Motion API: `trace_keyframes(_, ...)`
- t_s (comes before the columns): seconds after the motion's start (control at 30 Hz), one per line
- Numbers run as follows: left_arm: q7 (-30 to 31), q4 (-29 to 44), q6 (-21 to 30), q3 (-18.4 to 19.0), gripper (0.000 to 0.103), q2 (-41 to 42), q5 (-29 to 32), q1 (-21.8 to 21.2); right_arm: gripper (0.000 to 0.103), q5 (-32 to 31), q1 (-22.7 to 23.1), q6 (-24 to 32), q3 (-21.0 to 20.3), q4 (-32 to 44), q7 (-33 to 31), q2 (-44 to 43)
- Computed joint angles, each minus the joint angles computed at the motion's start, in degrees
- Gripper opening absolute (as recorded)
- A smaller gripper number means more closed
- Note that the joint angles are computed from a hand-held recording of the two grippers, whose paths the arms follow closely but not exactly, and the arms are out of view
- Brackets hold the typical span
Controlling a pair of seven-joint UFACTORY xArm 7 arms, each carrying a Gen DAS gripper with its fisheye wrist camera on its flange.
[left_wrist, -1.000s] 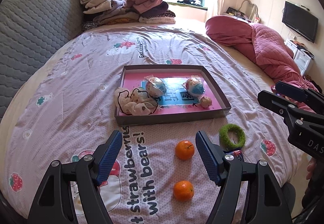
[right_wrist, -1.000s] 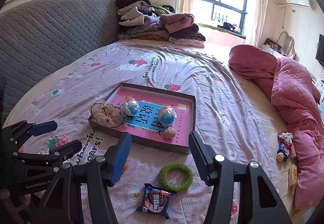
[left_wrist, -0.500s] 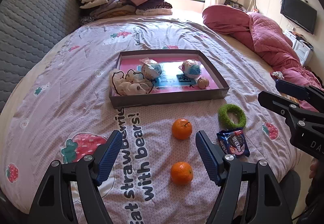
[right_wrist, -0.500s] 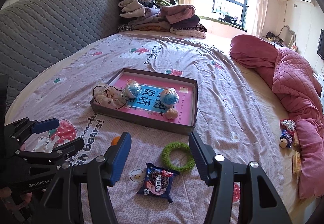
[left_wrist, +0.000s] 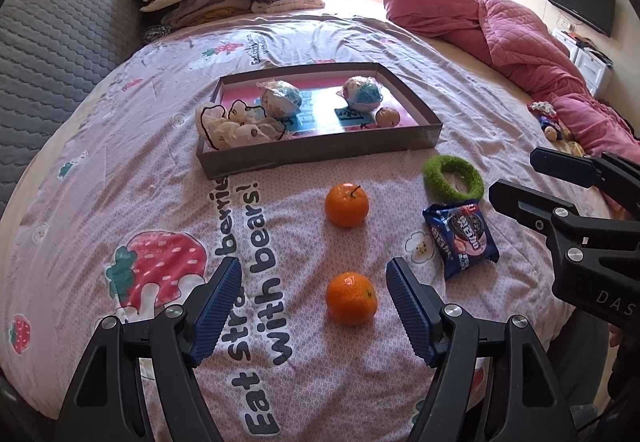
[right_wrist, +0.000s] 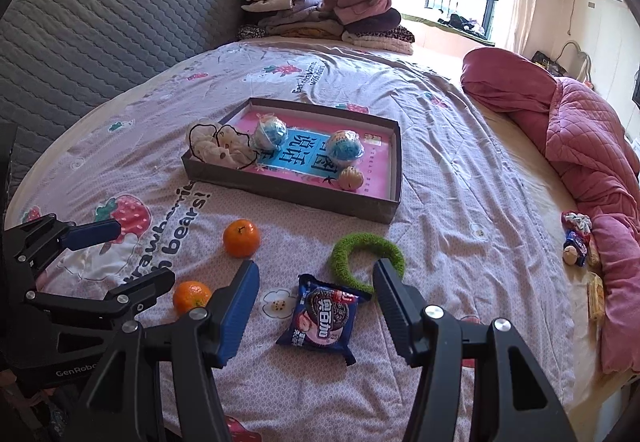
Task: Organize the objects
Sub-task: 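Move the left tool to an orange while the right tool approaches the blue cookie pack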
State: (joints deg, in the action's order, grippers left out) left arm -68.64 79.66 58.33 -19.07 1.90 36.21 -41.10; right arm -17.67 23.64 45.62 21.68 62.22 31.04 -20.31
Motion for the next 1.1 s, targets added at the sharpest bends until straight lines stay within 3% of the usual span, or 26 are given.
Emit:
trace_keyframes(0.4, -0.76, -4.7, -3.36, -0.24, 0.076, -0.55, -2.93, 0.27, 0.059, 2.44, 0.94, -1.22, -0.42, -4.34, 0.63, -0.81)
trace_keyframes(1.1, -0.11, -4.58, -5.3, 0.57, 0.076, 2.08, -2.86, -0.56, 0.059, 2.52, 1.65, -2.31, -0.57, -6.04, 2.85, 1.39)
